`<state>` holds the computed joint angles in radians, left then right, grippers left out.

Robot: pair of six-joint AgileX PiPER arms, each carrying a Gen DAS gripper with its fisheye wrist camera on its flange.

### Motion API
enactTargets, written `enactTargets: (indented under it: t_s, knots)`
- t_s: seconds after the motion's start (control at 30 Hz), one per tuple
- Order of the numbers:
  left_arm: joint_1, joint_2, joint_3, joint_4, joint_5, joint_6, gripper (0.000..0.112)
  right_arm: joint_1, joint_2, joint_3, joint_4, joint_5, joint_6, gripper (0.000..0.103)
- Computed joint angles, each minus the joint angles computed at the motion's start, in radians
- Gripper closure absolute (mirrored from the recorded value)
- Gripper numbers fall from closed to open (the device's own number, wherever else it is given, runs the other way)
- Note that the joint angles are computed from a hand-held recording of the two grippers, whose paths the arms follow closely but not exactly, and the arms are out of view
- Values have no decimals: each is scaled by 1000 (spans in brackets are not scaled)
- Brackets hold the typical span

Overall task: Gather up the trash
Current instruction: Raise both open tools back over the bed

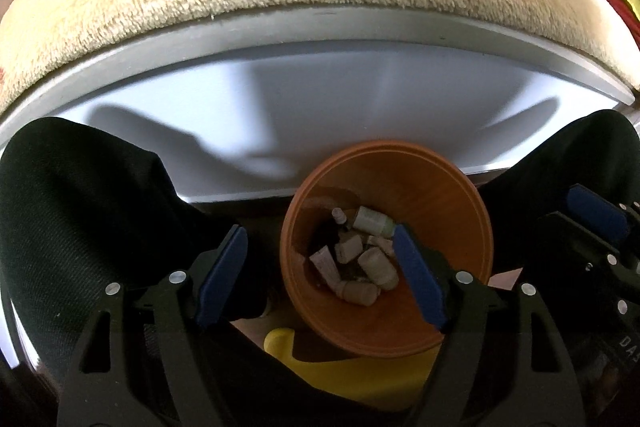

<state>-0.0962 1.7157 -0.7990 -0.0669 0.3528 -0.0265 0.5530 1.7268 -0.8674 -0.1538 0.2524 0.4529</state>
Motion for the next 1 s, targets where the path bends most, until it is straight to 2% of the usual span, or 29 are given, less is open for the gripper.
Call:
enactTargets:
  t_s: [0.17, 0.3, 0.4, 0.47, 0.53, 0.63, 0.7, 0.73, 0.87, 0.93, 1.0]
  knots:
    - [14, -17, 3, -45, 4, 36, 38, -7, -14, 7, 7, 1, -11, 59]
    - [32, -79, 20, -66, 5, 64, 38, -13, -37, 11, -2, 0, -11, 51]
    - [8, -160, 22, 87, 13, -69, 38, -14, -65, -4, 9, 23, -45, 51]
    - [0, -224, 3, 139, 45, -97, 38, -31, -92, -32, 112, 55, -166, 49]
    - [14, -291, -26, 102, 73, -40, 33, -55, -131, -65, 175, 86, -247, 31]
    - [41, -348, -116, 70, 111, 2, 22, -121, -187, -143, 309, 122, -415, 16]
    - [57, -340, -174, 65, 102, 13, 21, -155, -184, -222, 311, 144, -445, 7]
    - [52, -315, -217, 120, 101, -41, 20, -163, -171, -268, 256, 151, -402, 5]
    - [34, -185, -388, 257, 116, -176, 20, -206, -68, -472, 189, 213, -359, 5]
    - [42, -109, -479, 257, 119, -174, 20, -229, 14, -597, 184, 257, -362, 5]
    - [32, -41, -555, 324, 128, -235, 20, -229, 94, -710, 156, 299, -341, 5]
